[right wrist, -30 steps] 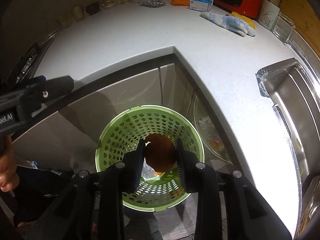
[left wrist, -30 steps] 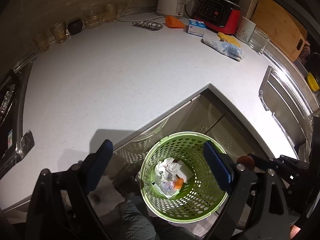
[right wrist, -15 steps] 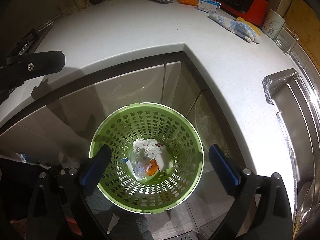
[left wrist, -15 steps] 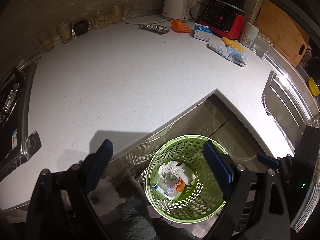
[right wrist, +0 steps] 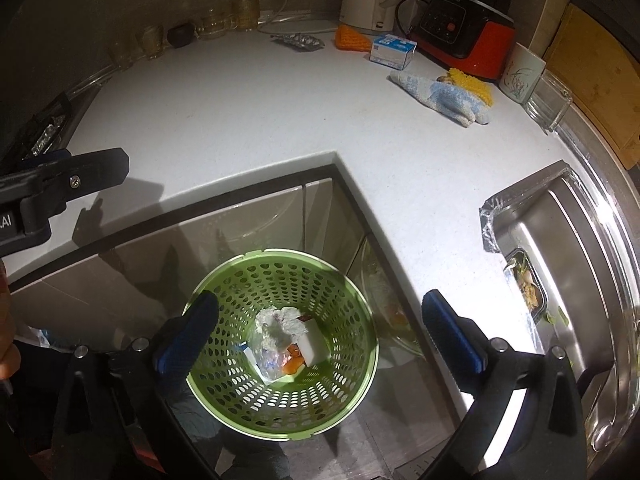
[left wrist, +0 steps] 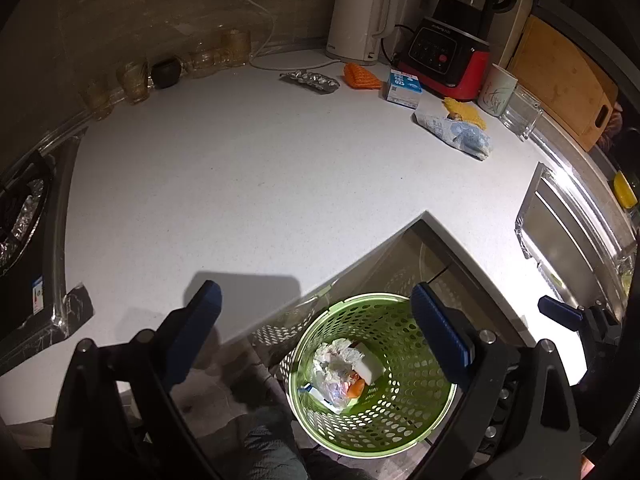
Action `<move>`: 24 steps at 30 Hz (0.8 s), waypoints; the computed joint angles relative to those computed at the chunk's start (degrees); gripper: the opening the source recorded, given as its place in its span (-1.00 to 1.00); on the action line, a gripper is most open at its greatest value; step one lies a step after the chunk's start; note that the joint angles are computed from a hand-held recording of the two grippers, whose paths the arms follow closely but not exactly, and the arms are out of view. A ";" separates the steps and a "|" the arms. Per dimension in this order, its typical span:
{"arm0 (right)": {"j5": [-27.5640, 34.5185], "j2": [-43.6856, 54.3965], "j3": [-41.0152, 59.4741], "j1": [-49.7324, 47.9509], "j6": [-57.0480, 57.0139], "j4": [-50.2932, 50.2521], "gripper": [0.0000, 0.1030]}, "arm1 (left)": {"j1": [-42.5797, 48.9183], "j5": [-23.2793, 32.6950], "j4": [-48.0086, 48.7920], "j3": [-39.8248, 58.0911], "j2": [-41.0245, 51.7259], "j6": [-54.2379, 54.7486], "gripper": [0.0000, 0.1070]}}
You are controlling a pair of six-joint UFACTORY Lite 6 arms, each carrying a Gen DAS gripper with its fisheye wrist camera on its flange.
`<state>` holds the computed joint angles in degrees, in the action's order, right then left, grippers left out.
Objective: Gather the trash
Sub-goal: 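Move both grippers back over the counter toward the cloth and foil pack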
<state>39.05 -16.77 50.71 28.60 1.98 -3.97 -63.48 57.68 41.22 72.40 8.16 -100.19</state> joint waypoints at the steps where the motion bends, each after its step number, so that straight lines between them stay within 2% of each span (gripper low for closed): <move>1: 0.06 0.77 1.33 -0.54 -0.31 -0.04 0.95 | 0.74 -0.05 -0.07 0.71 0.21 0.86 0.71; 8: -0.81 10.23 13.39 -4.89 -3.48 1.17 0.95 | 9.56 -3.33 -0.99 8.89 4.39 10.81 0.76; 15: -1.49 27.58 31.46 -9.30 -5.01 1.78 0.95 | 20.54 -7.58 -4.71 22.19 13.74 24.94 0.78; 20: 0.67 43.24 49.37 -11.60 -3.92 2.18 0.95 | 28.67 -9.79 -9.82 34.43 23.36 35.35 0.78; 24: 5.26 58.46 68.91 -13.05 -2.45 1.45 0.95 | 34.64 -7.82 -14.79 51.58 35.92 44.61 0.78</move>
<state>44.31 41.68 119.63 15.56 -0.47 -2.52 -28.84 49.87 26.42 123.98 44.08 -55.58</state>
